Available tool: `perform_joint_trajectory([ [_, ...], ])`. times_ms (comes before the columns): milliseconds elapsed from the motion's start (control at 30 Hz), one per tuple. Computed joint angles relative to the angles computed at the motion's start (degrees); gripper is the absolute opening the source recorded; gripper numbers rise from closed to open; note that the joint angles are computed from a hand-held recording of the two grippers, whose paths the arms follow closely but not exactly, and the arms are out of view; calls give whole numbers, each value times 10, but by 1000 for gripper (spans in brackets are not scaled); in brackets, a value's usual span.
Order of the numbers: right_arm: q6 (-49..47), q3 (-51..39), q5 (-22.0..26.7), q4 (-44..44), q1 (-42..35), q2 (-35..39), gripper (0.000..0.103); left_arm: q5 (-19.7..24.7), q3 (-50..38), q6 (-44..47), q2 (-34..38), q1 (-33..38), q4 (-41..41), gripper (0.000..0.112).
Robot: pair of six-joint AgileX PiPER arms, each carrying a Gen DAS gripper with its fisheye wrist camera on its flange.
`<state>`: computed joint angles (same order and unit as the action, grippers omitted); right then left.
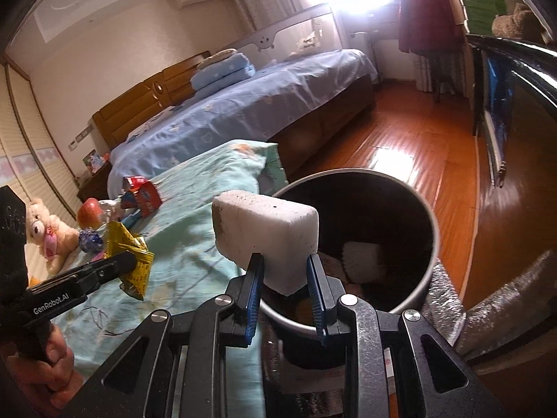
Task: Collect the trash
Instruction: 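Carry the yellow wrapper with the left tool while the right tool carries the foam block over the bin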
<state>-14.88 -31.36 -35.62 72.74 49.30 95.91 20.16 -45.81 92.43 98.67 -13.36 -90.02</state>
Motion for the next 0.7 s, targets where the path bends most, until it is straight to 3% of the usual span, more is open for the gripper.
perform_joint_trajectory([
  [700, -46, 21, 25, 4, -71, -13, 26, -15, -92, -131, 61, -87, 112, 21],
])
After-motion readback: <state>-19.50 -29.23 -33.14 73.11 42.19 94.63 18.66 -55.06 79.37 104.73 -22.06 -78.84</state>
